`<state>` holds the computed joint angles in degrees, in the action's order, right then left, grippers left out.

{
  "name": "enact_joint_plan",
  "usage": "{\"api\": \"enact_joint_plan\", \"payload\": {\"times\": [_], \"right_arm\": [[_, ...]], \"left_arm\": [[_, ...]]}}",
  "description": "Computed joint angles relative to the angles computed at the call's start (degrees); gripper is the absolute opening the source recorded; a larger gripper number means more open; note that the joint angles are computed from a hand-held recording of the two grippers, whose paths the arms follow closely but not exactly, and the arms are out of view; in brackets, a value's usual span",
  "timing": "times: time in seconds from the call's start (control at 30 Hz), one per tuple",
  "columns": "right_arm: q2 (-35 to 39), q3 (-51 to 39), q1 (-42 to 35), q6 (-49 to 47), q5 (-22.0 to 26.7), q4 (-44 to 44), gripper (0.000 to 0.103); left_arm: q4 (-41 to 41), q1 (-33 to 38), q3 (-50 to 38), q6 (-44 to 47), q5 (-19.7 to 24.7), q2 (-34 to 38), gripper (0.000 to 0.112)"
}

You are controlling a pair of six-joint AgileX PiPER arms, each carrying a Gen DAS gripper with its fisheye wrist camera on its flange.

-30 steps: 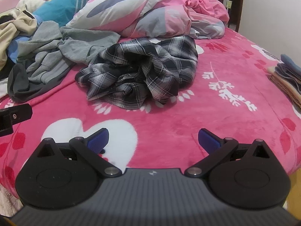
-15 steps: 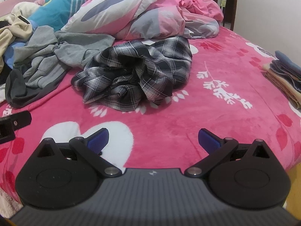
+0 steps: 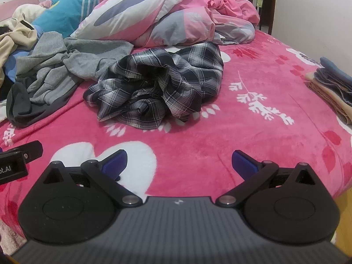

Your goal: Fold clothes

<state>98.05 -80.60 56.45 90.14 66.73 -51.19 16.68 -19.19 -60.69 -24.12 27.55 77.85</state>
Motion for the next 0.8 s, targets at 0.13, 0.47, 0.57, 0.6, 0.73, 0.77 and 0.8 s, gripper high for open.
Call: {"api": "enact_joint_plan", "payload": {"times": [0.13, 0.47, 0.57, 0.6, 0.73, 0.77, 0.8], "right_arm": [[-0.2, 0.2, 0.2, 0.6, 0.3, -0.3, 0.102], [-0.1, -0.2, 0.2, 0.4, 0.5, -0.3, 0.102], [0.1, -0.4, 0.3, 0.3, 0.7, -0.4, 0.102], [0.2, -0.5, 0.4, 0.3, 0.7, -0.4, 0.102], [0.3, -0.7, 0.3, 0.3, 0.8, -0.3, 0.102], [0.3, -0.7, 0.3, 0.2, 0.7, -0.3, 0.102], [0.3, -0.7, 0.2, 0.1, 0.7, -0.2, 0.102]], "left_arm": [[4.2, -1.3, -0.3, -2.4, 0.9, 0.1, 0.103], [3.0, -2.1, -1.1, 1.9, 2.2, 0.5, 0.103], [2.2, -1.8, -1.2, 2.2, 2.0, 0.4, 0.103], [2.2, -1.8, -1.2, 2.2, 1.9, 0.4, 0.103], [0.3, -1.1, -1.2, 3.6, 1.6, 0.4, 0.103], [0.1, -1.0, -1.2, 3.8, 1.6, 0.5, 0.103], [-0.2, -0.9, -1.4, 4.1, 1.7, 0.6, 0.103]]}}
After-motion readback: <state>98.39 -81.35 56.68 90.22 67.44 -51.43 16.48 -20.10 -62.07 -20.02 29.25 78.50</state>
